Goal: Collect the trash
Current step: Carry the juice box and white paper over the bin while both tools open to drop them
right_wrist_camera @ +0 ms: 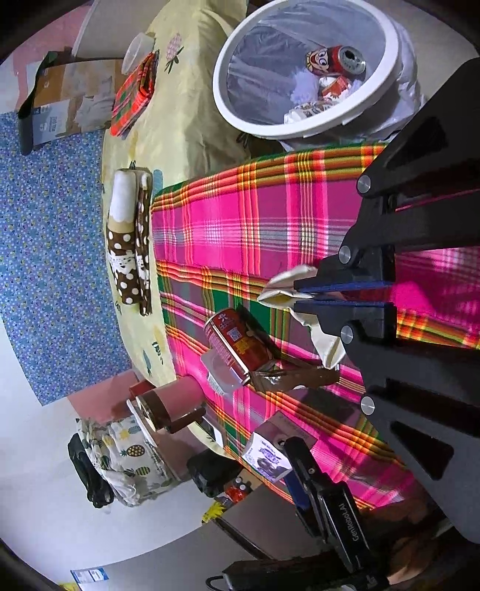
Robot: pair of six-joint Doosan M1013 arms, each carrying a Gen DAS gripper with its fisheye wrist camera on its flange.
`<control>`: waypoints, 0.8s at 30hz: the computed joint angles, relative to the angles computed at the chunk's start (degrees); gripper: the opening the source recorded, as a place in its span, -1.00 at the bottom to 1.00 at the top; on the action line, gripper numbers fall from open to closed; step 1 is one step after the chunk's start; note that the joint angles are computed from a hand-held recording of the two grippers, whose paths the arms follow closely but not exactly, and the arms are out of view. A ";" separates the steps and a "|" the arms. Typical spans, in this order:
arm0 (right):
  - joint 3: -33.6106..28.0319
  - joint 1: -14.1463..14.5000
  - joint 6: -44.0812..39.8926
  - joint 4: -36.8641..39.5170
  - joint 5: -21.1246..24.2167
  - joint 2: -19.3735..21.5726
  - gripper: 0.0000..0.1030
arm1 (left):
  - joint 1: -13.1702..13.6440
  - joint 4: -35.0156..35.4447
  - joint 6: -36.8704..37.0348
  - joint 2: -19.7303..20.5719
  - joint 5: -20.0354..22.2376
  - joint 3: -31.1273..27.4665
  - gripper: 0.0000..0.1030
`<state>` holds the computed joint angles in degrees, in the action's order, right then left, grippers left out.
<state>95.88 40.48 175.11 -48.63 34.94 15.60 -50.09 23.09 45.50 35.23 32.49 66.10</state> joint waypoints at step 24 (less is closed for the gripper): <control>3.76 0.84 10.60 -10.89 2.82 -3.34 -0.89 | -2.37 -5.81 10.00 1.89 -0.75 -4.73 0.52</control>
<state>99.64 41.32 185.70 -59.52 37.76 12.26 -52.47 17.28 55.50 37.12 31.74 61.37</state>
